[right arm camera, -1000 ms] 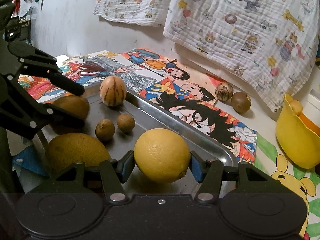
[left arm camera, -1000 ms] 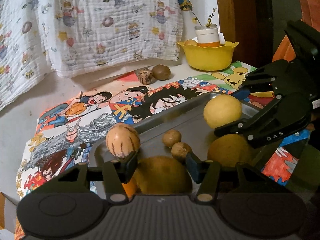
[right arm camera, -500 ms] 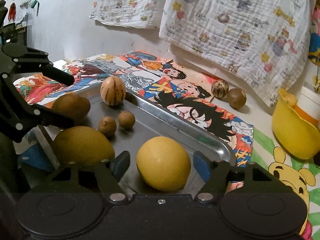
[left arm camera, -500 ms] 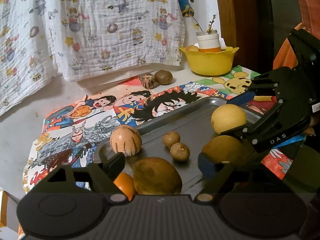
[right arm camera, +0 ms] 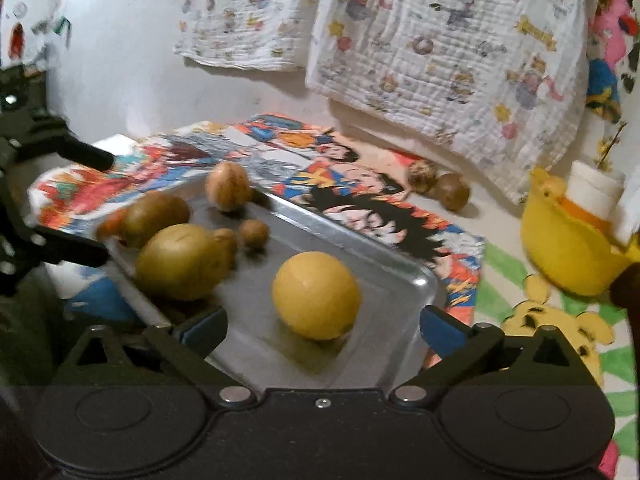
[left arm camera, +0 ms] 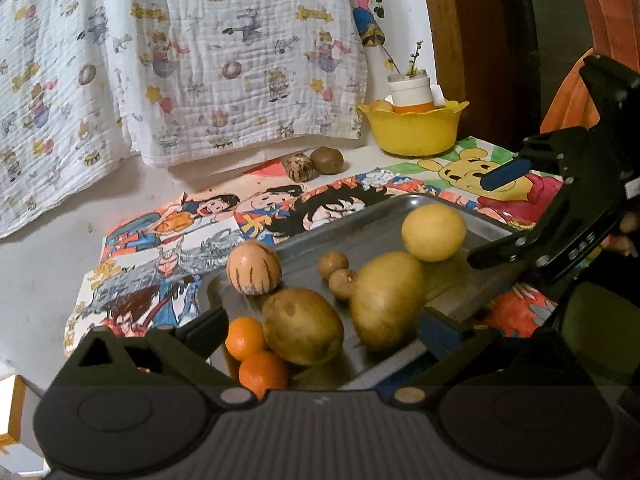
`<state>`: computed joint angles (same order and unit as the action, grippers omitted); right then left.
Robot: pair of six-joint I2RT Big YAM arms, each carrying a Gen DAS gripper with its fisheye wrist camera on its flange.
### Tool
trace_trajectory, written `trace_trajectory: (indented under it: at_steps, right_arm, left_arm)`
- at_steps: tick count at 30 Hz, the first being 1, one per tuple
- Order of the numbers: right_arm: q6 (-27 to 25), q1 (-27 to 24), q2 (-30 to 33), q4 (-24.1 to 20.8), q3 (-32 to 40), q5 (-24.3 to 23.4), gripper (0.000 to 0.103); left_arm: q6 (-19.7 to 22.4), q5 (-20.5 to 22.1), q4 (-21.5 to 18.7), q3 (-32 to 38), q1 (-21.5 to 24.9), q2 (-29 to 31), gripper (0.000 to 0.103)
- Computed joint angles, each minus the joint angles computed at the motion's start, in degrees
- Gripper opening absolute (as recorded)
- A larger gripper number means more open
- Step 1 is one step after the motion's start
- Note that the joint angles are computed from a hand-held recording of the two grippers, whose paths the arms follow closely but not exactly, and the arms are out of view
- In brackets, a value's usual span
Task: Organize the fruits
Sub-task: 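Withdraw both tools from the tray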
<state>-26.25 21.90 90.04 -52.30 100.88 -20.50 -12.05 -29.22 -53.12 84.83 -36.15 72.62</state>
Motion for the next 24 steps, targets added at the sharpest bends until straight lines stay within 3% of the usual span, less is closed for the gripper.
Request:
trace_trajectory:
  at_steps: [2,7,16,24]
  right_arm:
    - [-0.81,-0.84,-0.34,-2.53,0.52,-3.46,0.102]
    - [-5.30,-1.32,-2.58,-5.33,-0.71,-6.55,0.102]
    - [-13.99,0.22,-5.84,-6.13,-4.47,-3.06,0.102]
    - [-12.80,0.34,-5.65,-2.74,-3.71,-1.26,0.102]
  left_arm:
    - [-0.52,-0.28,-0.69,-0.28,-0.65,-0.48,0.102]
    - [-1.17,-1.66,-3.43,-1.15,-2.37,-1.81,0.103]
    - [-3.82,-3.32,-11.05,-2.02,-2.90,-4.02,0.103]
    - [-3.78,-5.46,-14.72,-1.33,0.02,-5.29,0.103]
